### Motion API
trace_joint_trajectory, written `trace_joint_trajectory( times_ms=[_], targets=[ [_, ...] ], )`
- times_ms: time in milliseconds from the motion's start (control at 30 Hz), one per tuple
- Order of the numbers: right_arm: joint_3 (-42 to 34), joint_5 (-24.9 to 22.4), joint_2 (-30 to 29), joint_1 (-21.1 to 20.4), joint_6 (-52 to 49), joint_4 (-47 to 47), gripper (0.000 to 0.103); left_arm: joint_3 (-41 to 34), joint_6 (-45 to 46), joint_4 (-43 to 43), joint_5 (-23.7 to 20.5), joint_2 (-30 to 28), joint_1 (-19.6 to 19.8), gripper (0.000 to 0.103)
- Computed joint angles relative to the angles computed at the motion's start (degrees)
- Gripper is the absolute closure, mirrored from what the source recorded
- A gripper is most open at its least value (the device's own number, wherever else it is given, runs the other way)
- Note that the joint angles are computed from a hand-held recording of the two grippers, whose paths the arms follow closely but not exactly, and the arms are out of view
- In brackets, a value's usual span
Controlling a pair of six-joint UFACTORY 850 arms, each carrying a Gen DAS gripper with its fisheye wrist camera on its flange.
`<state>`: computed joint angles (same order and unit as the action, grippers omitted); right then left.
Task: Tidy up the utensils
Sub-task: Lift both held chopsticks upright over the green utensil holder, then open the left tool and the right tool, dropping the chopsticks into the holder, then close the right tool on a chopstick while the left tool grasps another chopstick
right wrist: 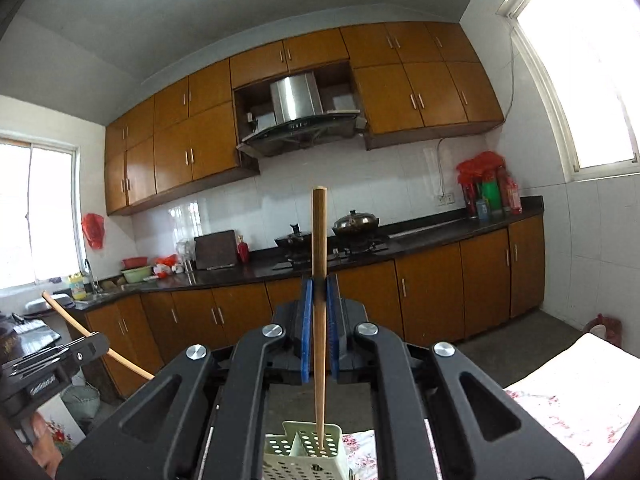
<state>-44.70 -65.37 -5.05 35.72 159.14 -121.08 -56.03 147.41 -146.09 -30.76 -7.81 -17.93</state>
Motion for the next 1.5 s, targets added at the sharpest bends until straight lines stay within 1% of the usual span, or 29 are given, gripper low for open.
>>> trace_joint_trajectory(
  times_ms=[33, 67, 267, 400, 533, 567, 600, 633, 667, 700, 800, 867, 967, 1067, 1100, 1167, 1200, 1233, 1267, 1300, 1333, 1400, 1433, 1500],
  targets=[
    [-0.3, 0.26, -0.85, -0.01, 0.52, 0.2, 0.095, -0.83, -2.13, 1.61, 0.09, -1.29, -0.27, 0.095],
    [-0.79, 1.59, -1.85, -0.82, 1.16, 0.01, 0.095, -1.58, -3.51, 2.7, 0.08, -2.48, -0.4, 0.095],
    [-1.06, 7.29, -3.69, -1.58, 0.79, 1.99, 0.095, -5.09, -2.6, 3.58, 2.58, -8.74, -1.66, 0.095],
    [-1.07, 10.64, -4.42, -2.26, 2.09, 1.65, 0.095, -6.09, -3.76, 5.32, 3.74, -10.65, -1.7, 0.095],
    [-0.81, 12.41, -4.51, -2.34, 2.07, 1.4, 0.095, -6.57, -4.52, 6.14, 4.79, -11.57, -1.72, 0.095],
    [-1.27, 13.37, -4.43, -2.46, 1.36, 1.84, 0.094, -6.32, -4.37, 5.83, 4.9, -11.42, -1.61, 0.093],
    [-1.18, 13.9, -4.14, -2.45, 1.14, 2.17, 0.089, -6.04, -5.0, 6.49, 4.86, -11.2, -1.26, 0.092],
    [-1.13, 14.01, -4.1, -2.42, 1.18, 2.4, 0.076, -6.11, -5.68, 6.99, 5.11, -11.2, -1.19, 0.088],
    [-0.97, 13.91, -3.84, -2.29, 1.18, 2.67, 0.068, -6.18, -5.92, 6.84, 5.43, -11.16, -1.14, 0.082],
    [-0.54, 13.8, -3.52, -2.41, 1.38, 2.44, 0.061, -5.34, -5.7, 6.48, 5.15, -10.48, -0.9, 0.08],
    [0.77, 12.53, -1.74, -1.51, 0.92, 3.03, 0.06, -3.89, -4.74, 5.12, 4.41, -8.85, -0.23, 0.071],
    [2.16, 10.78, 0.19, -0.25, -0.74, 5.23, 0.056, -2.36, -4.09, 3.73, 3.71, -7.1, 0.37, 0.063],
    [4.7, 9.11, 2.74, 1.22, -1.94, 8.27, 0.053, 0.69, -3.3, 2.01, 2.6, -4.14, 1.78, 0.058],
    [7.49, 8.79, 4.85, 2.55, -3.29, 13.09, 0.053, 4.6, -1.33, -0.62, 2.36, -1.14, 3.49, 0.056],
    [8.24, 9.71, 5.03, 2.68, -4.32, 15.46, 0.053, 5.97, -0.46, -1.53, 2.3, -0.33, 4.08, 0.056],
    [9.32, 13.58, 4.46, 1.92, -5.72, 18.77, 0.053, 8.7, 2.79, -4.73, 2.67, 0.41, 5.17, 0.055],
    [9.85, 17.26, 3.44, 0.96, -6.06, 19.93, 0.054, 9.59, 4.34, -6.05, 3.19, 0.28, 5.54, 0.055],
    [10.25, 20.44, 2.35, 0.12, -5.53, 19.89, 0.061, 10.23, 5.93, -7.33, 3.96, -0.17, 5.8, 0.055],
    [10.51, 23.92, 0.94, -0.79, -4.84, 19.69, 0.067, 10.78, 7.07, -8.08, 4.96, -1.13, 6.15, 0.055],
    [10.58, 28.27, -1.11, -1.89, -3.78, 19.01, 0.074, 11.16, 7.22, -7.96, 5.57, -2.12, 6.51, 0.055],
    [10.55, 30.9, -2.93, -2.21, -1.9, 17.4, 0.081, 11.56, 8.36, -8.96, 6.72, -3.47, 6.71, 0.055],
    [10.15, 35.01, -6.36, -2.66, 0.82, 14.77, 0.085, 12.04, 10.79, -10.95, 8.23, -5.28, 6.75, 0.055],
    [9.82, 36.02, -7.48, -2.64, 1.61, 14.01, 0.085, 12.23, 11.25, -11.3, 9.07, -6.42, 6.81, 0.056],
    [8.92, 37.46, -10.07, -2.25, 2.79, 13.33, 0.085, 12.54, 8.34, -8.25, 9.69, -8.06, 7.18, 0.059]
  ],
)
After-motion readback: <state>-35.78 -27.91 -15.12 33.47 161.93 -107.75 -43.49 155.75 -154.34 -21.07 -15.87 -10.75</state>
